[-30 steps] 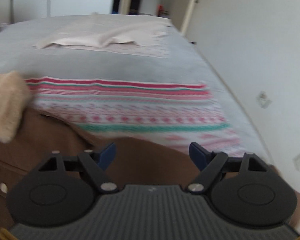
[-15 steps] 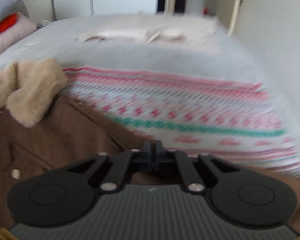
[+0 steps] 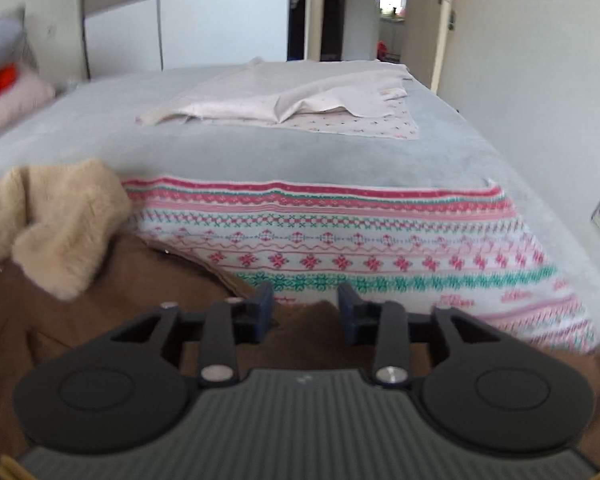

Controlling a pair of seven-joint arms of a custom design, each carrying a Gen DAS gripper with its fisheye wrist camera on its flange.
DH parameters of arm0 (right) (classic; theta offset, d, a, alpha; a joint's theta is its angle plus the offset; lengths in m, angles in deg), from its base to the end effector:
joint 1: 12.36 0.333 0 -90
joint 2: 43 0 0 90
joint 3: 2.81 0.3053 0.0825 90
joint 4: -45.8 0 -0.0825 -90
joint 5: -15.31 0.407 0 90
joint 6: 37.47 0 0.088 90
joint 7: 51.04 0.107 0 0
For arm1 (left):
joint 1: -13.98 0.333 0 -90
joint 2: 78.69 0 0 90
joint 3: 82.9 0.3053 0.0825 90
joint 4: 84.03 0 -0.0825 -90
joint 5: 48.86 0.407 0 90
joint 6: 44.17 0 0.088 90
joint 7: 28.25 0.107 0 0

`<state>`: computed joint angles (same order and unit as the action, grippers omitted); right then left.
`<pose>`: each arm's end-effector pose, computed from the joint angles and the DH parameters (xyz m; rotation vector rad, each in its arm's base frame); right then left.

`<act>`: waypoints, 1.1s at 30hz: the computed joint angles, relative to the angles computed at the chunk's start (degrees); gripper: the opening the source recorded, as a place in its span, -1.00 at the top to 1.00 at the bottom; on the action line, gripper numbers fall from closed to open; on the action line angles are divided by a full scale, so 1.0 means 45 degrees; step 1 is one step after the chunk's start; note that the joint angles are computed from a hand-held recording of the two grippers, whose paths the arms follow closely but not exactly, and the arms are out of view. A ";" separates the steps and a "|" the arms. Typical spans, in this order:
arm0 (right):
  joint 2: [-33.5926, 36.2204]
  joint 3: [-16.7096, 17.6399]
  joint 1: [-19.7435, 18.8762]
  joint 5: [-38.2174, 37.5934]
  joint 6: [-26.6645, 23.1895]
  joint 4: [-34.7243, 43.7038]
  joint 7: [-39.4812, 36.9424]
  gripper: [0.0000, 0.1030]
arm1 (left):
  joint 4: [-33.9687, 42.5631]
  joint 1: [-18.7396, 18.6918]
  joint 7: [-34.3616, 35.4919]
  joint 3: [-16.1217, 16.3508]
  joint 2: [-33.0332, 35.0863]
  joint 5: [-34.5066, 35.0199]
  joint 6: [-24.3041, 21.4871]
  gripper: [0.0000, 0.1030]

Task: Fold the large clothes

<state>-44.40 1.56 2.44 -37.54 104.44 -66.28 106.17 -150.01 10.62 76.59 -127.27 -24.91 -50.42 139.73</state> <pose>0.5801 0.2048 0.5266 -1.5271 1.9557 -1.0098 0.7246 -0.3727 0.4565 -1.2964 1.8710 -1.7505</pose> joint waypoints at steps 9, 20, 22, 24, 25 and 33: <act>0.3328 -0.0422 0.1421 0.0909 -0.2998 0.3607 -0.3170 0.38 | 0.0002 0.0055 0.0006 -0.0089 0.0046 0.0041 -0.0002 -0.92; 0.5472 -0.1237 0.3611 -0.3786 -0.6988 0.5152 -0.1076 0.94 | 0.0091 -0.0066 -0.0100 0.0126 -0.0001 -0.0116 -0.0167 -0.93; 0.5920 -0.1381 0.3813 -0.3490 -0.7358 0.5602 -0.1794 0.93 | 0.0203 -0.0149 -0.0150 0.0239 0.0002 -0.0248 -0.0304 -0.93; 0.5502 -0.1405 0.3980 -0.3071 -0.7348 0.5431 -0.1485 0.72 | 0.0134 -0.0056 -0.0033 0.0080 0.0003 -0.0351 -0.0216 -0.93; 0.4985 -0.1340 0.3997 -0.2797 -0.7157 0.5041 -0.1042 0.54 | 0.0033 -0.0103 -0.0079 0.0206 -0.0127 -0.0396 -0.0092 -0.93; -0.0200 0.0160 0.3046 0.0241 -0.5046 0.0117 0.1372 -0.18 | -0.4823 0.2684 0.0330 -0.1268 -0.3562 -0.0319 -0.0181 -0.93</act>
